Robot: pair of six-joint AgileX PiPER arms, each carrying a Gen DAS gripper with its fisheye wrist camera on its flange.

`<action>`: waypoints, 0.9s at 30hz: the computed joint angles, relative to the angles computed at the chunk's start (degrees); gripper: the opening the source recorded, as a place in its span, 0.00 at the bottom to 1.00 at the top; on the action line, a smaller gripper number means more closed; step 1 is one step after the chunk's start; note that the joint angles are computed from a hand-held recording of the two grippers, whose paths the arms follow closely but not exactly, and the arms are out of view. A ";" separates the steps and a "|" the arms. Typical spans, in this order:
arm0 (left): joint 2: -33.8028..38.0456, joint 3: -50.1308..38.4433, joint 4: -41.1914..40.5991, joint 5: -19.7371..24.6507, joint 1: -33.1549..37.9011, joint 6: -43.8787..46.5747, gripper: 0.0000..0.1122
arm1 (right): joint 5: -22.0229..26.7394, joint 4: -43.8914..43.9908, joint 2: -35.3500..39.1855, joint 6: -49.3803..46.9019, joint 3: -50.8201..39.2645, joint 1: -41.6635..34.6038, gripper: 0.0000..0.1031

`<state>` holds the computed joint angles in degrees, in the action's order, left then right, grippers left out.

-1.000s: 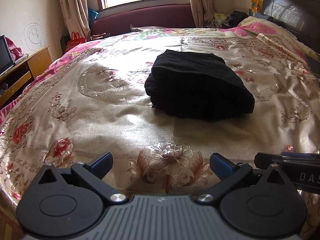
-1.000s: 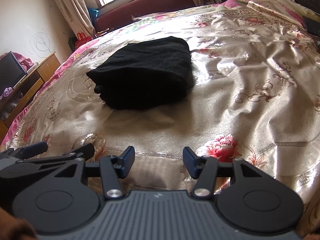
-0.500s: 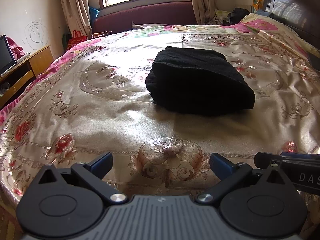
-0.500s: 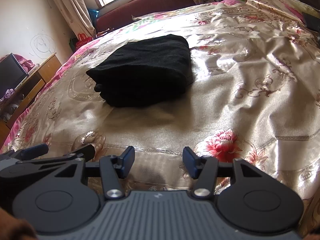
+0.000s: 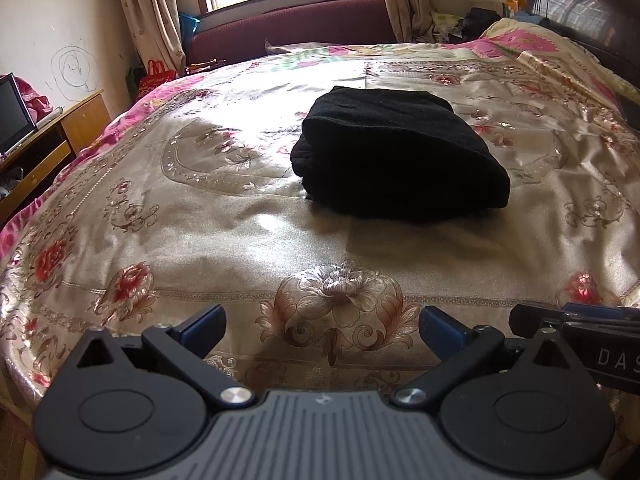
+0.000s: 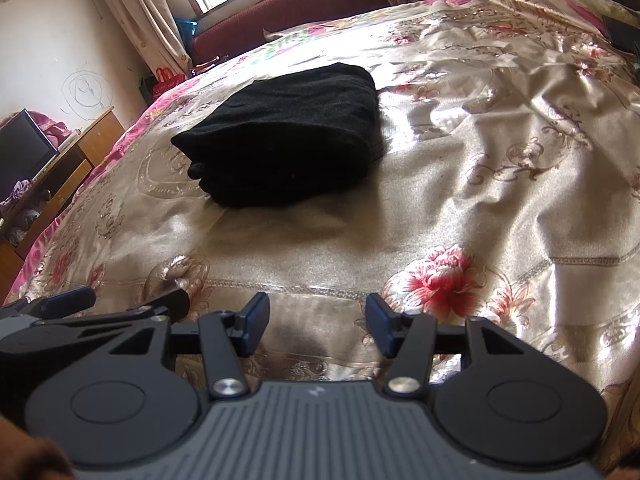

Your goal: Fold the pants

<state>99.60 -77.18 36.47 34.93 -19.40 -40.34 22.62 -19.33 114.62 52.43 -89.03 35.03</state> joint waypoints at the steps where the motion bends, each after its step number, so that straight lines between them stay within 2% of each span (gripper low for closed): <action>1: 0.03 -0.02 -0.08 0.02 0.02 0.08 0.92 | -0.04 -0.01 -0.01 -0.05 0.06 0.00 0.53; 27: -0.25 1.20 -0.55 -0.10 0.10 -0.83 0.92 | 0.02 -0.10 0.13 -0.81 0.30 0.31 0.53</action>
<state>99.35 -75.98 35.92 34.84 -19.30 -41.17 22.64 -19.43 114.75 51.61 -88.73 35.34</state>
